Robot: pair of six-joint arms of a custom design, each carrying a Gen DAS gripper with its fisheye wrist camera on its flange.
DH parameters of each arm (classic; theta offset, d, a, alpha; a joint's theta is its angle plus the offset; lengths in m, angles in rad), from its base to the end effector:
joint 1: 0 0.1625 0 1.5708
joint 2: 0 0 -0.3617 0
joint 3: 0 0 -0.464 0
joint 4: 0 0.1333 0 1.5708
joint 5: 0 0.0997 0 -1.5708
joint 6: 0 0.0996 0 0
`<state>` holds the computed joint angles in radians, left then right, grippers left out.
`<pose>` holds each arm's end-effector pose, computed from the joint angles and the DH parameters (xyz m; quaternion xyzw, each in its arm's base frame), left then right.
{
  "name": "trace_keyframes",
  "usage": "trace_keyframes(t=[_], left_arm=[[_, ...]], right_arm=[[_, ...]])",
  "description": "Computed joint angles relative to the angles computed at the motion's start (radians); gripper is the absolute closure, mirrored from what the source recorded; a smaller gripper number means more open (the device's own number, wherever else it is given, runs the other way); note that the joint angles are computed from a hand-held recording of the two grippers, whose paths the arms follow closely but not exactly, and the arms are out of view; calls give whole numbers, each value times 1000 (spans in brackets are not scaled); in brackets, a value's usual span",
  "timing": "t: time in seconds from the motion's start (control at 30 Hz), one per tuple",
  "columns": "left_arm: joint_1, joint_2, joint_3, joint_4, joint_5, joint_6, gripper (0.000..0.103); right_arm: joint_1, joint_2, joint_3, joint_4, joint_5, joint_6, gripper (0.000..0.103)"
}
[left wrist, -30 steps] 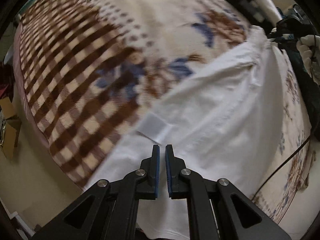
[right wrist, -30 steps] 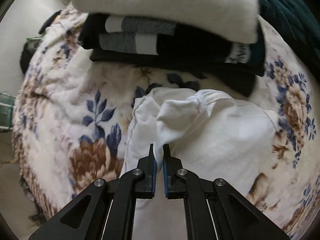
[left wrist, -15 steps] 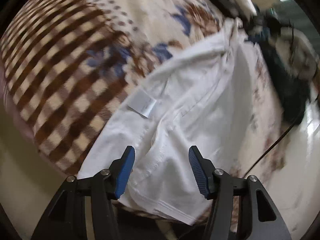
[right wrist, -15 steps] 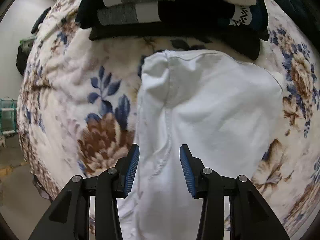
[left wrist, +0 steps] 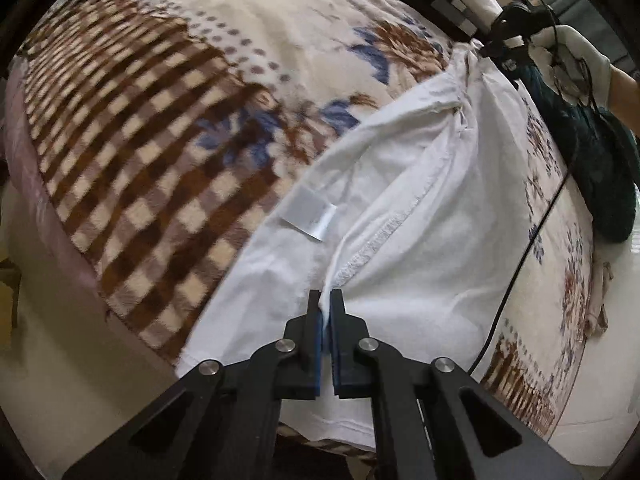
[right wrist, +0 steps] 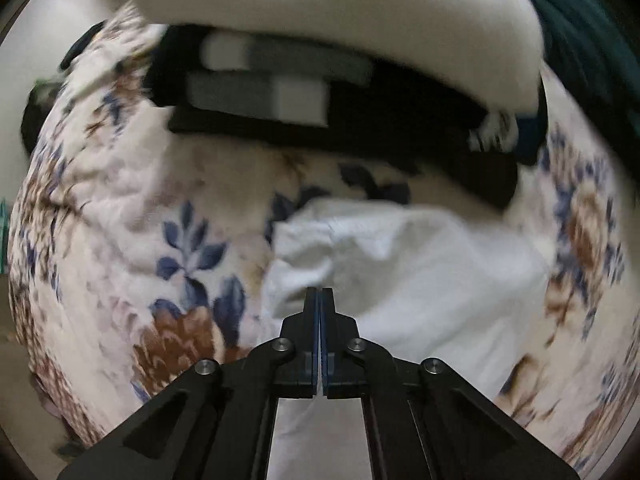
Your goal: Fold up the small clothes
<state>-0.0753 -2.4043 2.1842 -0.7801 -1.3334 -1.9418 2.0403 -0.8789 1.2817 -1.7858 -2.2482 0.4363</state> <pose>-0.2278 -0.1400 0.3716 -0.1074 0.9473 -0.1727 0.2474 0.3985 -0.6288 0.1643 0.0467 -0.9384 0.0652 0.3361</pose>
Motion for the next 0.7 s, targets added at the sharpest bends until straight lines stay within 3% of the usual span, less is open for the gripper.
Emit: trace_keyframes(t=[0.13,0.2,0.23,0.27,0.3,0.37,0.47,0.7], left_arm=[[-4,-8,-8,18,9,-23,102],[-7,-10,-14,33,15,-31,101],[-3,-9,-16,34,17,-30,101],[-2,-10,-17,36,20,-33,102],[1,-12,-16,34,21,-31,102],[7,-13,-15,34,22,-24,102],[8,-14,-16,39,22,-27,102],[-23,-28,-22,67,25,-73,101]], right_arm=[[17,15,-38,-1,-28,-9,103],[8,37,-88,80,25,16,98],[-2,53,-115,124,76,20,91],[-6,56,-113,133,96,18,65],[-7,66,-119,152,82,18,55],[-2,90,-120,203,34,45,55],[-4,104,-103,222,-19,81,100],[29,87,-95,113,-71,97,101]])
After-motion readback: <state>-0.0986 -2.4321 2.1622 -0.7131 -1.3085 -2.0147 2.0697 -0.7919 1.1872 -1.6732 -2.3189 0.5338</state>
